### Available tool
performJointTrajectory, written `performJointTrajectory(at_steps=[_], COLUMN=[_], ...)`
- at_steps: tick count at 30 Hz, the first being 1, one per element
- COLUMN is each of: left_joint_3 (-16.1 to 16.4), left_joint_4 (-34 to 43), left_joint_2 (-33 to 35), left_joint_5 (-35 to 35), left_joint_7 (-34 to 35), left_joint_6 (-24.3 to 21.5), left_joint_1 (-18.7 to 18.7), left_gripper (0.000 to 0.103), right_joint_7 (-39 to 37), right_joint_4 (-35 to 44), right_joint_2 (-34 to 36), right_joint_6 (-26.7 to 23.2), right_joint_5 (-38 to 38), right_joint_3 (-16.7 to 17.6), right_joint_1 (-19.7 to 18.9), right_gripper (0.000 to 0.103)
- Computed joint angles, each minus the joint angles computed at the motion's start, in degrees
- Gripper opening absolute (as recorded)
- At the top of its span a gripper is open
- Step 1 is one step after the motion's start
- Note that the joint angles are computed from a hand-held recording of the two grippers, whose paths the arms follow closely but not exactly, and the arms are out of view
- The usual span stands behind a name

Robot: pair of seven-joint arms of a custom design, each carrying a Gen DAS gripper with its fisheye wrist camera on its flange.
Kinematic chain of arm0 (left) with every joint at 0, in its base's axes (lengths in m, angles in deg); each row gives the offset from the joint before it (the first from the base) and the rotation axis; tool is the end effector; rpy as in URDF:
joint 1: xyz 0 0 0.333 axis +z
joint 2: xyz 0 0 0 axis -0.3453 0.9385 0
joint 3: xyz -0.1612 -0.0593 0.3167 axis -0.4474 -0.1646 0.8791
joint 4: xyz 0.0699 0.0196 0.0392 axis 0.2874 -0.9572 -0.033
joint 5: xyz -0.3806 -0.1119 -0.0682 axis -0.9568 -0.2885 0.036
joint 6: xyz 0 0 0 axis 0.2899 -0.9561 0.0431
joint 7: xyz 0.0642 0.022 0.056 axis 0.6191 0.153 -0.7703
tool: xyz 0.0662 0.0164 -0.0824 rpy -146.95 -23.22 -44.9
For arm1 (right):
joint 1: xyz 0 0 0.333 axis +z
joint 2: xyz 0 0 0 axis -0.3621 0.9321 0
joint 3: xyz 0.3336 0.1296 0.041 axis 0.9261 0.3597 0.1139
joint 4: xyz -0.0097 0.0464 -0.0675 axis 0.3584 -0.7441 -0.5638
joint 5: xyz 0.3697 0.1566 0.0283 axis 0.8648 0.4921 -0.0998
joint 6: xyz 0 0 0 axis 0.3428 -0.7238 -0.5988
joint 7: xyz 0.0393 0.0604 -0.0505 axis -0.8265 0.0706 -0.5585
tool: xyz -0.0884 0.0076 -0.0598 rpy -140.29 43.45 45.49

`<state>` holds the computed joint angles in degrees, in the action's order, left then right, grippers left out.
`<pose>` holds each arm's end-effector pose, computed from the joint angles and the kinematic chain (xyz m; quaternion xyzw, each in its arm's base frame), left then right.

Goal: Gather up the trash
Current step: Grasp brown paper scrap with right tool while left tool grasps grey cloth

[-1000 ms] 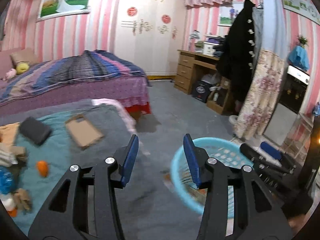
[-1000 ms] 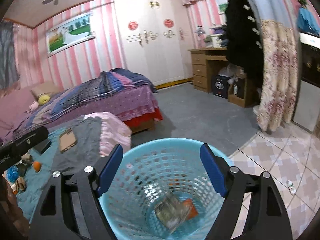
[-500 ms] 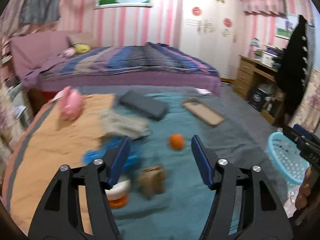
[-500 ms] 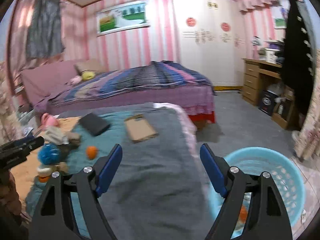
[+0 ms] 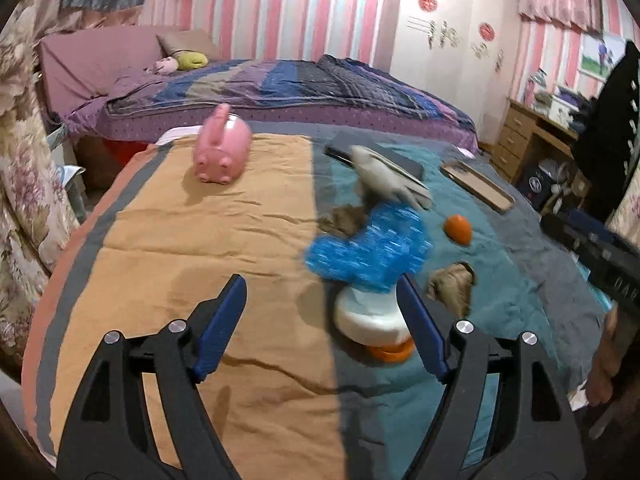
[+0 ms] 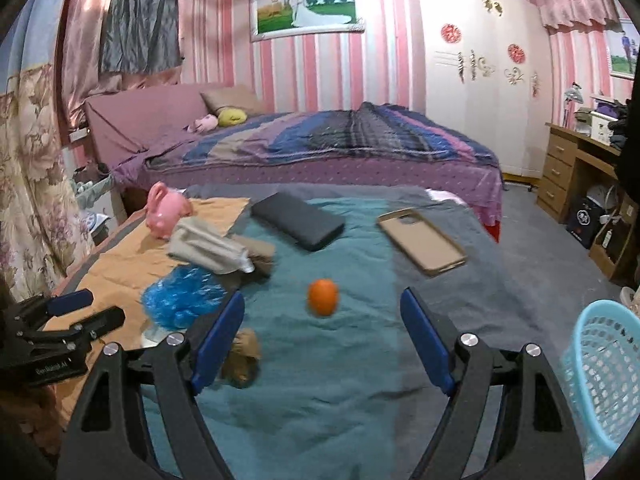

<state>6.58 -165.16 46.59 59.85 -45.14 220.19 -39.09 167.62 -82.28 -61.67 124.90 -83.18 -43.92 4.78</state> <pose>0.6331 -0.2557 0.4589 -0.6450 0.6194 -0.3561 0.2711 0.6411 0.2924 0.4736 -0.6501 0.5648 -0.3117 0.4015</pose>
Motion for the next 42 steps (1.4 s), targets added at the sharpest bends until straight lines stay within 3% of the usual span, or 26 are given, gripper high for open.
performJointTrajectory(at_steps=[2, 4, 8, 13, 17, 19, 24, 28, 30, 33, 34, 38, 40, 42], left_joint_3=[1.08, 0.99, 0.82, 0.83, 0.72, 0.71, 1.11, -0.10, -1.86, -3.93, -6.01, -10.36, -12.00, -12.92], left_joint_4=[-0.41, -0.67, -1.61, -2.56, -2.84, -2.85, -0.82, 3.22, 5.85, 9.44, 10.81, 17.56, 19.79, 21.54], left_joint_2=[-0.38, -0.51, -1.02, -1.57, -1.59, -1.52, -1.10, 1.34, 3.37, 6.12, 7.37, 12.43, 14.22, 15.63], left_joint_5=[1.13, 0.56, -0.66, 0.05, 0.38, 0.45, 4.51, 1.84, -3.45, -10.06, -13.64, -22.62, -25.98, -29.02], left_joint_7=[-2.83, -2.96, -3.11, -2.28, -2.80, -2.98, -6.97, -4.19, 0.74, 6.85, 10.26, 20.18, 24.53, 27.71], left_joint_6=[0.97, 0.95, 1.56, 0.81, 1.24, 1.80, 2.64, 3.19, 3.52, 2.69, 2.05, -2.50, -3.91, -5.12], left_joint_1=[0.05, 0.71, 1.62, 1.48, 2.17, 2.41, 1.62, 1.74, 2.42, 2.89, 4.10, 5.57, 6.15, 6.45], left_gripper=[0.077, 0.077, 0.077, 0.078, 0.079, 0.079, 0.079, 0.079, 0.079, 0.079, 0.079, 0.077, 0.067, 0.040], right_joint_7=[-4.49, -14.33, -31.83, -43.02, -52.17, -56.20, -54.27, -44.48, -43.24, -43.98, -43.82, -44.55, -44.99, -45.22], right_joint_4=[0.74, 1.02, 2.83, 6.28, 8.73, 9.28, 7.41, 3.90, 3.78, 3.82, 3.41, 2.39, 1.94, 1.20], right_joint_2=[1.16, 2.63, 5.66, 8.90, 11.31, 12.01, 10.31, 7.63, 7.43, 7.34, 7.14, 6.62, 6.29, 5.84], right_joint_6=[0.18, -0.25, -5.92, -11.85, -14.82, -14.79, -11.98, -3.67, -2.15, -1.06, -0.48, 0.19, 0.59, 1.21], right_joint_5=[4.33, 13.33, 26.94, 36.23, 45.18, 48.82, 48.47, 44.83, 44.42, 44.70, 44.63, 45.39, 45.45, 45.57], right_joint_3=[1.54, 5.30, 13.20, 15.76, 19.23, 20.82, 13.59, 0.68, -3.39, -6.74, -7.91, -9.98, -10.92, -11.72], right_joint_1=[-0.66, -2.67, -6.02, -6.19, -8.06, -8.97, -3.71, 4.08, 6.60, 8.50, 9.22, 10.53, 10.93, 11.23], right_gripper=[0.079, 0.079, 0.079, 0.078, 0.061, 0.047, 0.040, 0.040, 0.040, 0.040, 0.040, 0.041, 0.041, 0.041])
